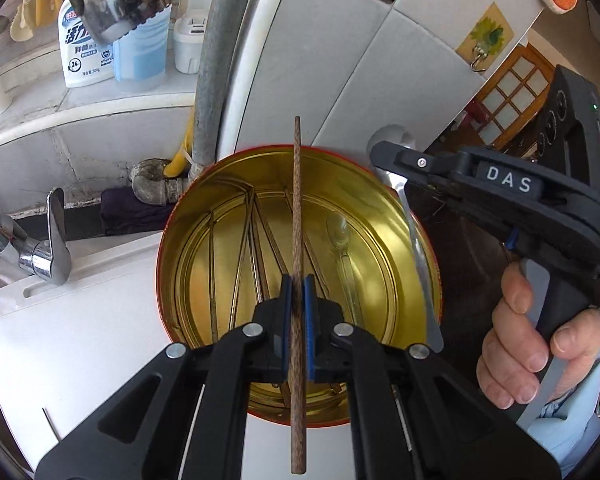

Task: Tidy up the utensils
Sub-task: 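Carry the metal spoon in the right tool and the wooden chopstick in the left tool over the tin, then open the right tool to drop the spoon while the left tool drops the wooden chopstick into the tin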

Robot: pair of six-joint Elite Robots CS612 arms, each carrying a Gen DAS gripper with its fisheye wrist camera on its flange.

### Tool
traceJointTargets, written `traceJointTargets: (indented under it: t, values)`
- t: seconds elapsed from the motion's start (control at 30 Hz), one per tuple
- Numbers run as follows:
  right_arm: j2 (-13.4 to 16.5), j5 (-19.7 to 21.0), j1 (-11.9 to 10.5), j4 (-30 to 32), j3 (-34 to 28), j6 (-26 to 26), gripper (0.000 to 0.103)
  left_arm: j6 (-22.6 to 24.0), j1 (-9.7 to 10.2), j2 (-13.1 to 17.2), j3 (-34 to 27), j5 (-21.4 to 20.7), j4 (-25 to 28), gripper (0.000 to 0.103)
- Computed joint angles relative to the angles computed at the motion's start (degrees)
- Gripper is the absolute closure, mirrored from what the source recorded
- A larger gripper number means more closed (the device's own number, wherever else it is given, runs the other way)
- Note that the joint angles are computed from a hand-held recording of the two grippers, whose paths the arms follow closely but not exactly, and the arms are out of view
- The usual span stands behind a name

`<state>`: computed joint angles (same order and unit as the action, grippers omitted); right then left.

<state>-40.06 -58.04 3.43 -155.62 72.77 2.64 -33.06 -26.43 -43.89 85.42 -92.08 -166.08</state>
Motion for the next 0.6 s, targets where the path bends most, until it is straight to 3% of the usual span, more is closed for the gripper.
traceJointTargets:
  t: [0.17,0.3,0.53,0.57,0.6]
  values:
    - [2.05,-3.58,0.68,5.28,-3.09,-1.00,0.100,-0.18,0.57,2.18,-2.48,-1.88,3.84,0.097]
    - [3.53,-6.99,1.35,11.04,-5.82,-3.45,0.100,0.83,0.37,3.36,-3.99,-0.44,5.64,0.097]
    - [4.45,-8.29,1.80,14.74,-7.41,-6.03,0.098,2.85,-0.17,4.19,-5.35,1.44,9.22,0.096]
    - [4.19,-8.75,1.84,14.16,-7.06,-5.78,0.085,2.96,-0.36,4.08,-5.24,2.44,9.64,0.093]
    - [3.92,-8.86,1.80,13.48,-6.68,-5.49,0.073,3.14,-0.46,3.94,-5.10,3.03,10.07,0.077]
